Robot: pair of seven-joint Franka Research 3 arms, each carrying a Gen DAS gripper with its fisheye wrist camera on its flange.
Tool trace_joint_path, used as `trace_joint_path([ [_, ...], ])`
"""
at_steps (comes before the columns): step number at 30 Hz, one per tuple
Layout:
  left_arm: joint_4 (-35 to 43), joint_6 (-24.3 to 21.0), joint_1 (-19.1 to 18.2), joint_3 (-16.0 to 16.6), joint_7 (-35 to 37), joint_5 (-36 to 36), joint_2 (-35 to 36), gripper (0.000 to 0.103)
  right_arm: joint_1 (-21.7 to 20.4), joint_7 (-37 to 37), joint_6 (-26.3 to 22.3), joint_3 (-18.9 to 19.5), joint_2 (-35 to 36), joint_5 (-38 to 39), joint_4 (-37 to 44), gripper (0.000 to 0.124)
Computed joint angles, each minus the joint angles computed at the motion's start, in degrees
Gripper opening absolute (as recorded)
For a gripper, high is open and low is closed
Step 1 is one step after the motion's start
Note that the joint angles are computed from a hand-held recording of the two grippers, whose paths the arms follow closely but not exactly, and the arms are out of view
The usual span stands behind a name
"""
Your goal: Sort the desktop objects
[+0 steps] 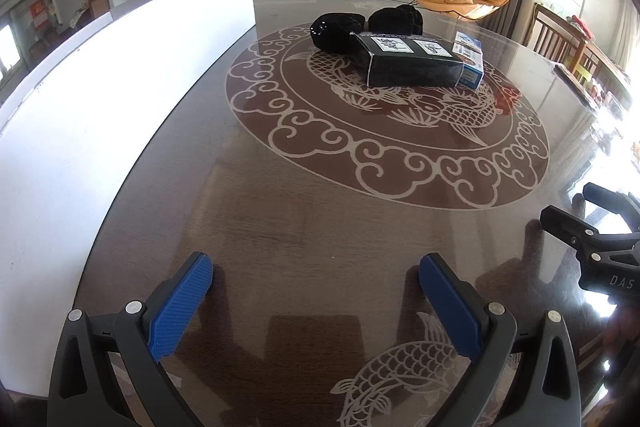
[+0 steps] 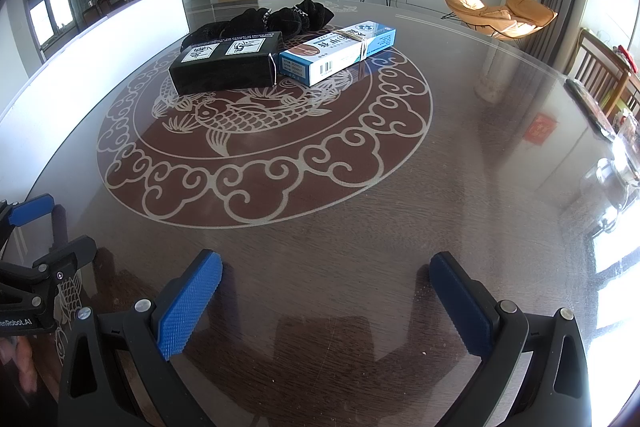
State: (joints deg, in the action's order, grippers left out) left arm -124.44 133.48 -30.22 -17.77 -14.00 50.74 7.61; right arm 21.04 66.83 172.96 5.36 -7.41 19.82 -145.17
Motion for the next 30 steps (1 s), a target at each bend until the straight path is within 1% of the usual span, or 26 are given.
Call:
trace_joint_path([
  [4, -1.43, -2.12, 0.29, -0.01, -2.99, -1.46, -1.4, 0.103, 0.02, 0.01, 0.0, -0.02, 0.01, -0.01, 0.02, 0.103],
  [15, -1.59, -2.77, 0.47, -0.36, -4.4, -0.4, -1.33, 0.103, 0.09, -0.13, -0.09, -0.09, -0.02, 0.1, 0.05, 0.103],
  [17, -1.5, -2.73, 0.51, -0.31, -4.54, -0.16, -1.15, 0.103, 1.29, -3.51, -2.15, -1.41, 0.67, 2.87, 1.72, 0.103],
  [18, -1.5, -2.73, 0.52, -0.29, -4.58, -0.1, -1.14, 0.103, 2.45, -7.42, -3.92, -2.57, 1.43, 6.64, 3.43, 0.103],
  [19, -1.48, -2.74, 0.52, -0.3, -4.58, -0.1, -1.12, 0.103, 2.55, -9.46, -5.41, -2.88, 2.72, 9.09, 5.73, 0.103],
  [21, -1.48, -2.71, 0.52, -0.29, -4.58, -0.09, -1.11, 0.103, 0.95, -6.69, -6.34, -1.98, 5.42, 8.81, 10.32, 0.103],
  [23, -1.48, -2.7, 0.53, -0.28, -4.58, -0.08, -1.1, 0.103, -0.2, -5.36, -7.78, -1.45, 9.33, 11.71, 17.11, 0.103],
  [25, -1.47, -2.69, 0.54, -0.27, -4.56, -0.06, -1.08, 0.103, -1.04, 0.98, -9.04, -1.28, 14.11, 9.37, 24.47, 0.103],
  [27, -1.46, -2.69, 0.54, -0.26, -4.57, -0.04, -1.06, 0.103, -1.61, 6.47, -12.72, -1.11, 19.35, 7.52, 32.53, 0.103],
  [28, -1.48, -2.64, 0.55, -0.24, -4.59, 0.0, -1.04, 0.103, -1.49, 9.52, -14.61, -1.26, 21.85, 5.96, 36.27, 0.103],
  [30, -1.44, -2.67, 0.55, -0.24, -4.56, 0.0, -1.01, 0.103, 0.41, 16.96, -18.14, -2.93, 26.84, -0.73, 43.58, 0.103],
])
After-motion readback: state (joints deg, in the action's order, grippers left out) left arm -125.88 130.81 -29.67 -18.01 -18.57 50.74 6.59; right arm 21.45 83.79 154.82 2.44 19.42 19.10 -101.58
